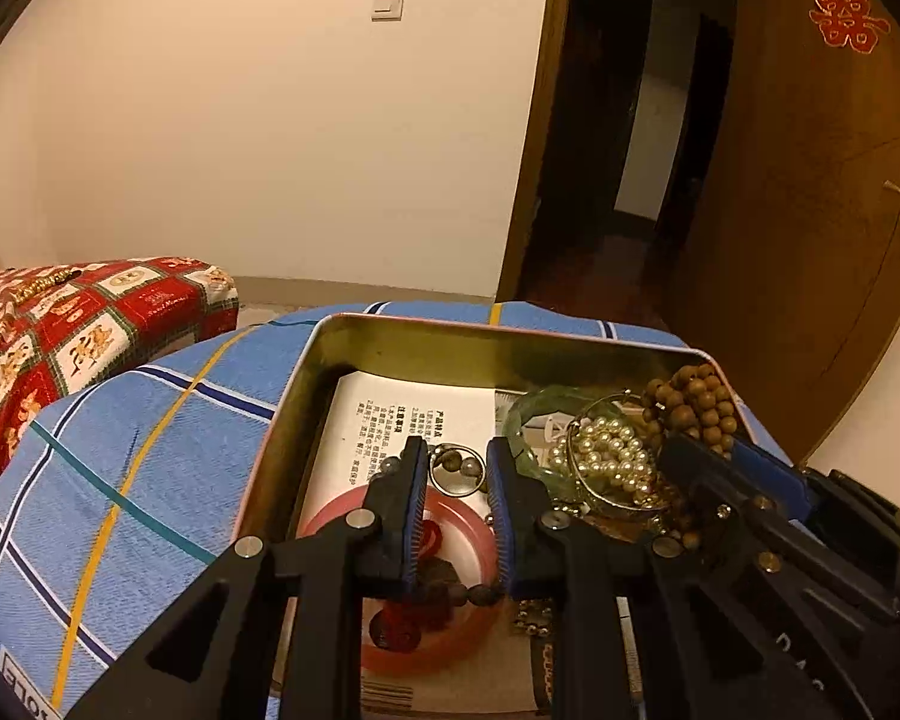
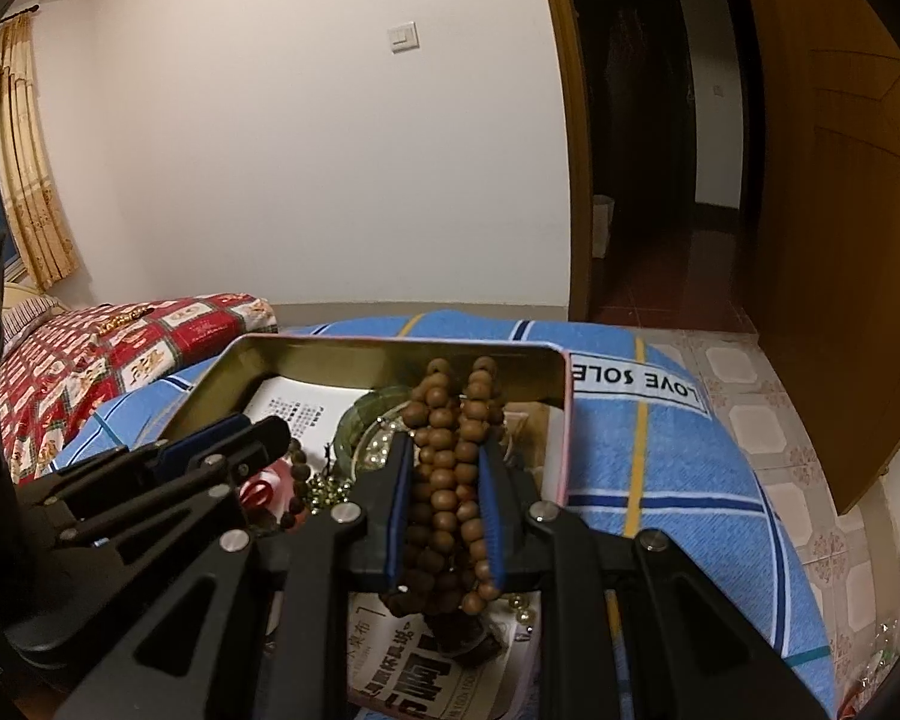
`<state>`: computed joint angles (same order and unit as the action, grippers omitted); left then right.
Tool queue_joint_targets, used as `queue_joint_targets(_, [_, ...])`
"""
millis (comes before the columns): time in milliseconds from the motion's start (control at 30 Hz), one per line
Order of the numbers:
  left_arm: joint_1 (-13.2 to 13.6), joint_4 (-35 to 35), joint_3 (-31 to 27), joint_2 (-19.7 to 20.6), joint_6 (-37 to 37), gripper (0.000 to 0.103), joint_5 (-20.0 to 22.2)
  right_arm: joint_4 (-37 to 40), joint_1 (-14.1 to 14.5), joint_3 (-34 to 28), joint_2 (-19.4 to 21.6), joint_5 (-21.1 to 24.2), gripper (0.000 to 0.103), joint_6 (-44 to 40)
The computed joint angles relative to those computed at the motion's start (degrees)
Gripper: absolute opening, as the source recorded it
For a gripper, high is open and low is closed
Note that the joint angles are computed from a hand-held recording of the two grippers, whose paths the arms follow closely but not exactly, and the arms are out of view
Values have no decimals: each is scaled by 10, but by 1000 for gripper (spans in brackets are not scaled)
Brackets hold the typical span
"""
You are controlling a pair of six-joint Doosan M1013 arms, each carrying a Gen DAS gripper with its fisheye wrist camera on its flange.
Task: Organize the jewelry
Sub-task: 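Lower the ring and brown bead strand into the tin and open both tools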
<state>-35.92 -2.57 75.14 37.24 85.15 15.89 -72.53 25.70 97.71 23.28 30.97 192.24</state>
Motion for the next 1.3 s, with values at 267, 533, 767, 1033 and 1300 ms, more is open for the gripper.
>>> queue_joint_targets(267, [0,16,-1,1,-19,20,7,16,1,-5,2,1,24,-26])
queue_joint_targets(533, [0,15,-3,1,-17,20,9,17,1,-6,2,-2,24,-30])
queue_joint_targets(767, [-2,62,-8,4,-69,20,24,45,2,-15,7,-6,24,-73])
queue_joint_targets(1033, [-1,49,-13,6,-56,20,34,49,2,-14,7,-10,24,-83])
queue_joint_targets(1300, [1,48,-22,11,-69,20,53,24,-6,1,-1,-58,28,-51])
